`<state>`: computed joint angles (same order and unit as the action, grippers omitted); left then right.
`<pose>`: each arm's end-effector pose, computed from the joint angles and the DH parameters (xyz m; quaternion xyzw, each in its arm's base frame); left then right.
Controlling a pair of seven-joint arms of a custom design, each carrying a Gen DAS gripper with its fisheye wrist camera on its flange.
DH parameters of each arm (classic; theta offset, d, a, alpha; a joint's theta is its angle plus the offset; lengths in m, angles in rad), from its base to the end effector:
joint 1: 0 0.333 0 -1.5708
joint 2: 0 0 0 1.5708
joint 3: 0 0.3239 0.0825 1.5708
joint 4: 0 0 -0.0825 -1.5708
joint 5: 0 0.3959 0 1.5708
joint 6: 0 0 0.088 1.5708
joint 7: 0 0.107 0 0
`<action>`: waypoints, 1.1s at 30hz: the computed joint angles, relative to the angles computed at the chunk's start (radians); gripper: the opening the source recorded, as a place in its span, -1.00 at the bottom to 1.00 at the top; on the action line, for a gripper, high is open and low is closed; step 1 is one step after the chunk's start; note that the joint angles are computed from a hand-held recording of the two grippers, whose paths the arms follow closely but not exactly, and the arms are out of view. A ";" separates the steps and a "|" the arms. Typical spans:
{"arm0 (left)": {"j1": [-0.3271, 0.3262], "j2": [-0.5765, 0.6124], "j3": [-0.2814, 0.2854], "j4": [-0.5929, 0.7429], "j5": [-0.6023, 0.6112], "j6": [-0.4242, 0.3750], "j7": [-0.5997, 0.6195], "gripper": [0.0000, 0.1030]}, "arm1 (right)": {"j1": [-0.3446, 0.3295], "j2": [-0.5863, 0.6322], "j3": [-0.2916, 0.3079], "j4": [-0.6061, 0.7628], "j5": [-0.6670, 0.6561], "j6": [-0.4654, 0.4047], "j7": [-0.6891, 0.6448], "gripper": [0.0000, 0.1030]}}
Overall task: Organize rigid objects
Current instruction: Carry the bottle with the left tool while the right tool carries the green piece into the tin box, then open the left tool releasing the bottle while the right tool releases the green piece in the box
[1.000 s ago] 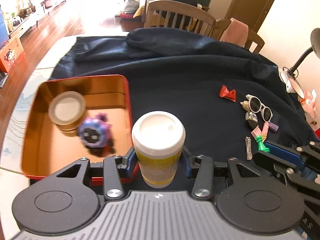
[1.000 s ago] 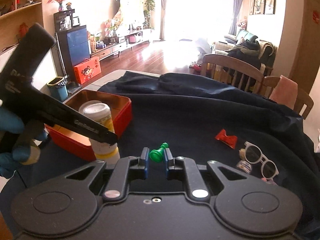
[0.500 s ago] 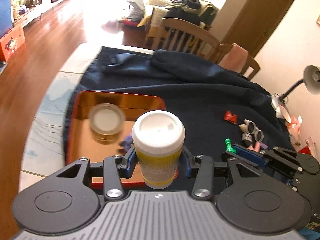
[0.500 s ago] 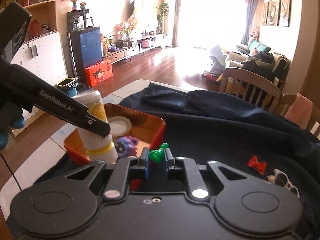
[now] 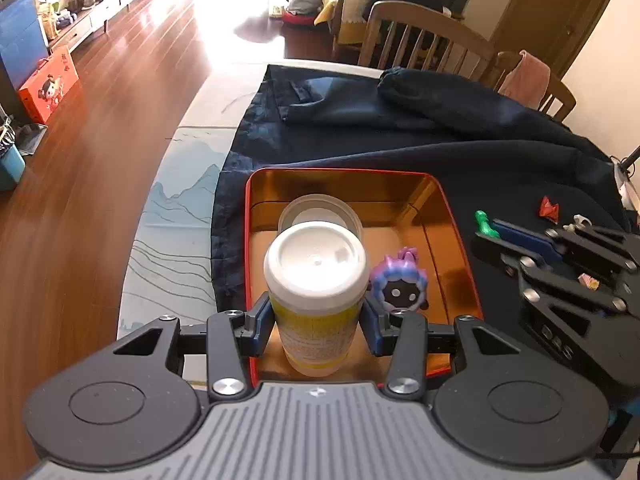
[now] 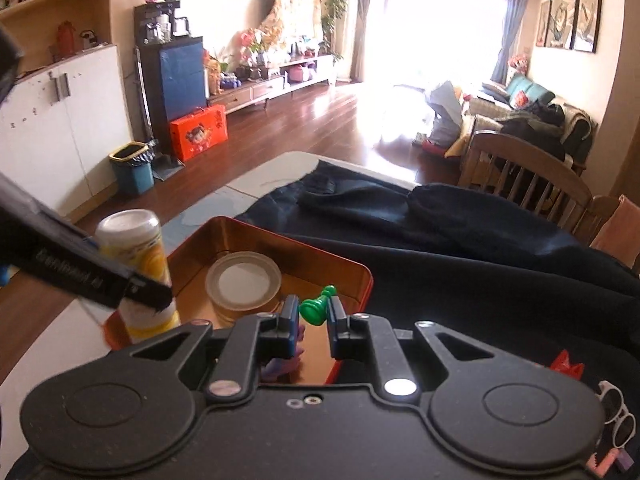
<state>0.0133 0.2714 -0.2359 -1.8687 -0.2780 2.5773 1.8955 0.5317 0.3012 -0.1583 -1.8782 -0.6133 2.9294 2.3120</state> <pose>0.6552 -0.1320 0.4231 -0.5658 0.7856 -0.2390 0.0747 0.6135 0.2897 0.4320 -0.7150 0.5783 -0.2604 0.2942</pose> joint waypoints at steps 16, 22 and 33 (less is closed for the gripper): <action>-0.004 0.154 -0.009 0.165 0.106 -0.063 -0.024 -0.15 | -0.031 0.183 0.033 0.194 0.260 -0.095 -0.236 -0.73; -0.019 0.221 -0.004 0.251 0.145 -0.088 -0.068 -0.15 | -0.024 0.222 0.028 0.238 0.316 -0.116 -0.288 -0.73; -0.016 0.241 -0.015 0.262 0.188 -0.087 -0.091 -0.14 | -0.037 0.243 0.051 0.264 0.391 -0.170 -0.360 -0.61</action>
